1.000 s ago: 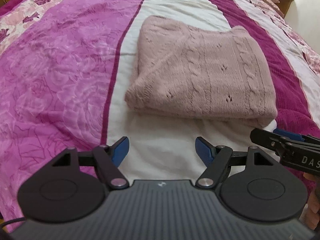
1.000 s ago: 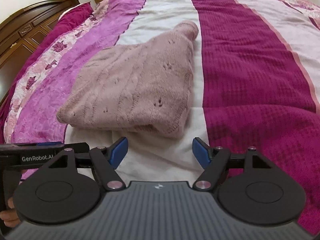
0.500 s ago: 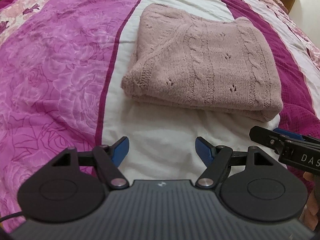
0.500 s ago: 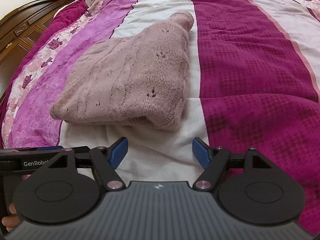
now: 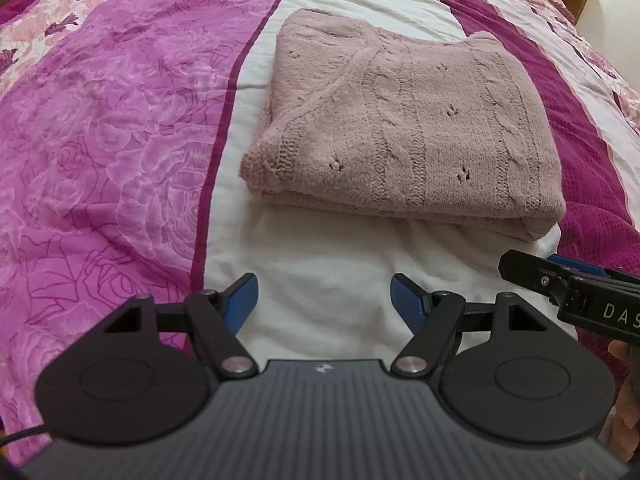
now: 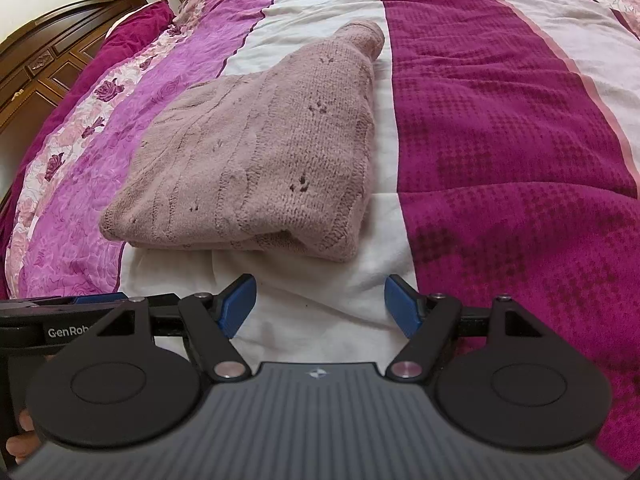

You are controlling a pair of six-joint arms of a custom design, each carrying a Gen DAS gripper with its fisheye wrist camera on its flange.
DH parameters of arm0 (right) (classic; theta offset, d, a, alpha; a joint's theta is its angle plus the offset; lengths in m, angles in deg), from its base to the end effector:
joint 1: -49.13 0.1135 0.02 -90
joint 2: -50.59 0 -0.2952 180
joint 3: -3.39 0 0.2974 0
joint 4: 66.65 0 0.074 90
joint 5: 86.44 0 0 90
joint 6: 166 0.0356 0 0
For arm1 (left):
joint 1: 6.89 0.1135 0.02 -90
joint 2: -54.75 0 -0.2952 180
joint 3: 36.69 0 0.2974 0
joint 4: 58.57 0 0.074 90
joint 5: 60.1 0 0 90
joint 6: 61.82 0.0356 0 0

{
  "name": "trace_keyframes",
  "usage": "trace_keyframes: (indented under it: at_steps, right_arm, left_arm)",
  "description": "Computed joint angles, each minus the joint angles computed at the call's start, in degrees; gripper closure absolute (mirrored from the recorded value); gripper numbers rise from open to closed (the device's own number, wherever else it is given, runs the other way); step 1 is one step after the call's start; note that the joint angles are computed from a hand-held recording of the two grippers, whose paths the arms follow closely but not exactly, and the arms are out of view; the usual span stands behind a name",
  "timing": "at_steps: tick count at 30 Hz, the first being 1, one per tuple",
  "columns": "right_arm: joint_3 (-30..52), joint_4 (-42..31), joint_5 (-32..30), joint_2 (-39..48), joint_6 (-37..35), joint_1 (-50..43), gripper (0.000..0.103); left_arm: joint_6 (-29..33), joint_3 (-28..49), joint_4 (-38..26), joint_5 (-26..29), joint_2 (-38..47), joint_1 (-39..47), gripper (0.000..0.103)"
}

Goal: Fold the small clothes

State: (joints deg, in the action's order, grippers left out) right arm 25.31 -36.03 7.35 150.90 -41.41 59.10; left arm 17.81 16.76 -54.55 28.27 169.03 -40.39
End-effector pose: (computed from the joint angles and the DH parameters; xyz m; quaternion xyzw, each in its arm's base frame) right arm 0.2036 0.0334 0.0315 0.2104 0.9084 0.1080 0.3449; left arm 0.2894 -0.1903 0.0312 0.1881 0.9396 -0.0940 0.2700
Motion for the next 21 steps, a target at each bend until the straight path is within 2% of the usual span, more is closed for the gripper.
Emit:
trace_keyframes:
  at_steps: [21]
  right_arm:
    - [0.0,0.2,-0.2,0.2,0.0,-0.2,0.026]
  left_arm:
    - [0.2,0.0,0.0,-0.4,0.1,-0.2,0.029]
